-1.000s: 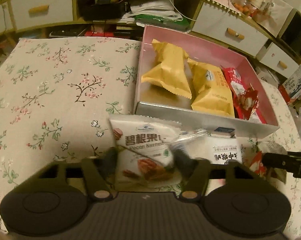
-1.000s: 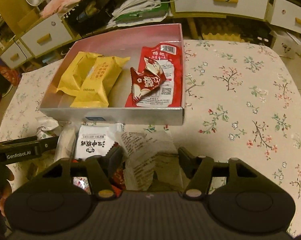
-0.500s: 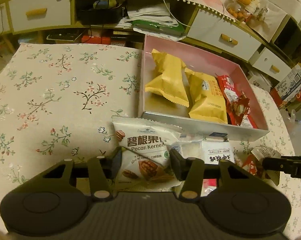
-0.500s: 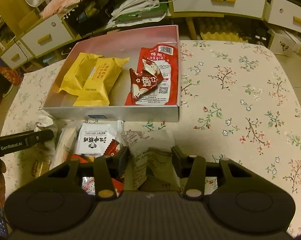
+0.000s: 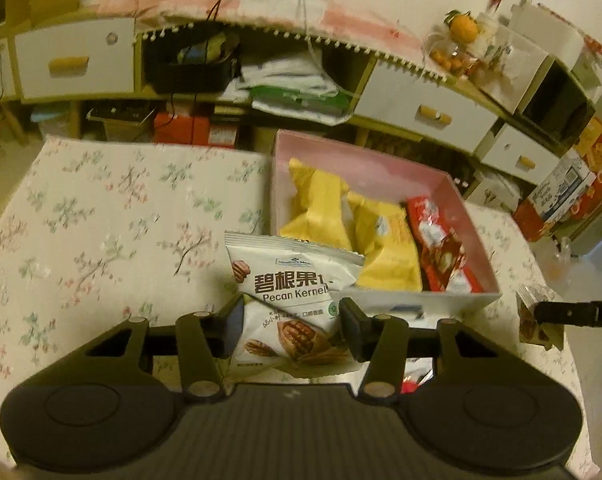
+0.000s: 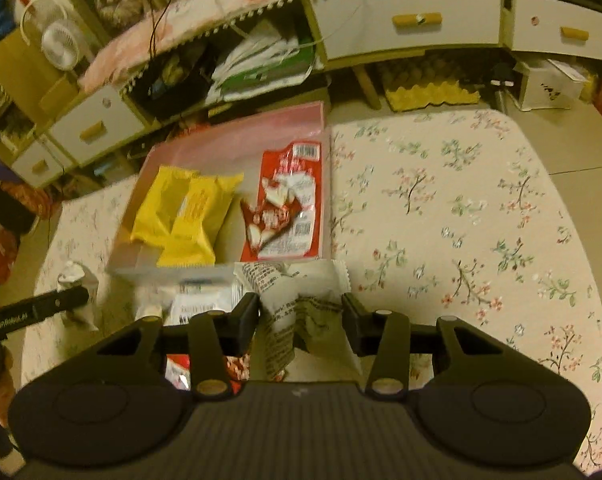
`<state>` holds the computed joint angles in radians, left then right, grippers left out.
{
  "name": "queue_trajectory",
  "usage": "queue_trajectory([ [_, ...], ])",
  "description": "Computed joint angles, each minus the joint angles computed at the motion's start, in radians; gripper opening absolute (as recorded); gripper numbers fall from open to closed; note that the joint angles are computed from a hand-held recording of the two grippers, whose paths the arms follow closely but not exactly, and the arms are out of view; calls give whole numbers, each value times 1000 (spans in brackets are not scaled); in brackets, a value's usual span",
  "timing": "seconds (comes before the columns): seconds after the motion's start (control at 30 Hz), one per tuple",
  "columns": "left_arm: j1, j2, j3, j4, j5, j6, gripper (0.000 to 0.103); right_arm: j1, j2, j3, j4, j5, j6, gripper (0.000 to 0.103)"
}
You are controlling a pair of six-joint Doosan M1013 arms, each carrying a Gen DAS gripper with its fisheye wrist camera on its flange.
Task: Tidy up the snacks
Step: 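Drop the pecan bag and white packet into the pink box, both grippers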
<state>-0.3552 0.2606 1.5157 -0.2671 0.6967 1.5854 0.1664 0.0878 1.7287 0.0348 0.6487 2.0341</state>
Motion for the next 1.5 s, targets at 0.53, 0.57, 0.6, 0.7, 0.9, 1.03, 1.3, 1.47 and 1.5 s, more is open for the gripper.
queue_trajectory([
  [0.53,-35,103,-106,-54,-19,126,56,36,99,-98,134,-70,-176,41],
  [0.57,-33,112,-112,-65,-13,136,56,42,109,-109,139,-74,-194,41],
  [0.6,-31,119,-115,-67,-5,136,56,45,118,-117,153,-75,-215,41],
  [0.7,-28,132,-114,-75,-13,154,56,51,156,-143,146,-47,-202,41],
  [0.9,-32,152,-129,7,-26,87,56,62,175,-133,-28,-89,-23,40],
  [1.03,-39,147,-111,-4,-57,119,57,65,166,-108,-90,-154,53,41],
  [1.3,-42,130,-109,27,-51,116,74,48,144,-95,-7,-161,28,46],
  [1.47,-38,100,-110,33,-46,97,83,43,114,-102,-35,-150,54,48],
  [1.5,-38,95,-111,46,-37,74,83,41,109,-104,-36,-143,56,48],
])
